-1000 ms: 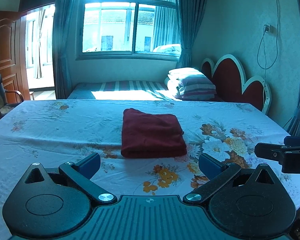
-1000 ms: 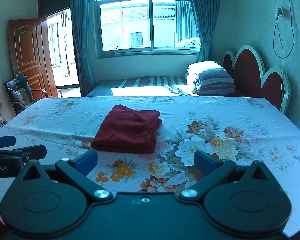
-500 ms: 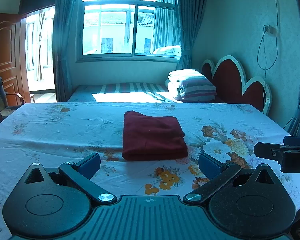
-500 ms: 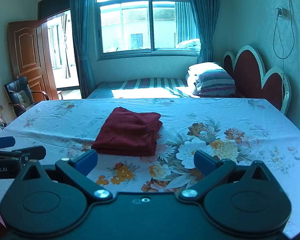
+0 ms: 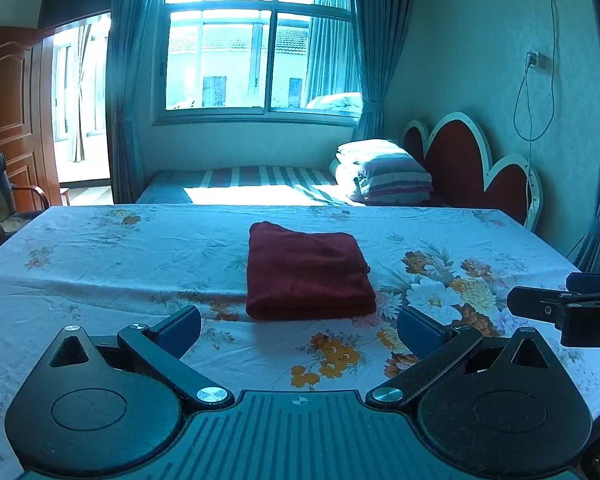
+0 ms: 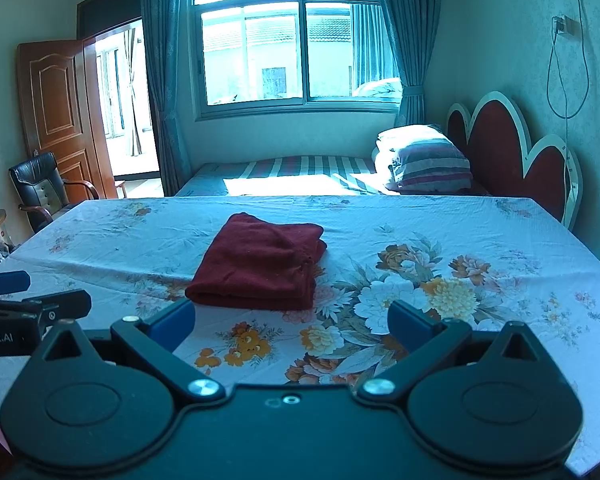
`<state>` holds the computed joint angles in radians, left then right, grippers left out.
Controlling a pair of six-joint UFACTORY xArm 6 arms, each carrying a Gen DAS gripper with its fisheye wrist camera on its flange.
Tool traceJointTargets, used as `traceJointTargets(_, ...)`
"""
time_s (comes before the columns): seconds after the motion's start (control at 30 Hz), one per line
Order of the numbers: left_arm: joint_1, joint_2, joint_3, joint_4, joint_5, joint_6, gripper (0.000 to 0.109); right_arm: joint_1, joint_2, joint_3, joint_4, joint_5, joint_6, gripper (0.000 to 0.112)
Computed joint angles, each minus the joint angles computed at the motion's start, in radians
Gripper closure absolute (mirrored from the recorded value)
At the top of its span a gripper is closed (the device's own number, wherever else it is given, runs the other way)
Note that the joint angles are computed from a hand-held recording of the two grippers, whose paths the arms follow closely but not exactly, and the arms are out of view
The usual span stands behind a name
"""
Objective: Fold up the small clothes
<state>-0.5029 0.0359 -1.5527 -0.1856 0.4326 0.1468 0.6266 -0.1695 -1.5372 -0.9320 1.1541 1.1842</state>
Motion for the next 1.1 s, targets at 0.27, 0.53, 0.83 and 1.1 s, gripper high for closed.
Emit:
traceJointTargets(0.27,-0.003,-0.008,0.012,0.002,-0.007,-0.004,0.006,0.002,-0.002,0.001,0.002,0.000,0.002,0.010)
traceJointTargets(0.53,-0.004,-0.015,0.019,0.002,-0.011,0.004,0.006,0.002,-0.003,0.002,-0.002,0.002,0.002,0.010)
traceJointTargets(0.83,-0.002,-0.021,0.024,-0.007,-0.014,0.020,0.006,0.003,-0.008,0.001,-0.006,0.003,-0.001,0.010)
traceJointTargets(1.1,0.000,-0.024,0.023,-0.012,-0.018,0.028,0.006,0.005,-0.001,-0.008,-0.008,0.004,-0.006,0.010)
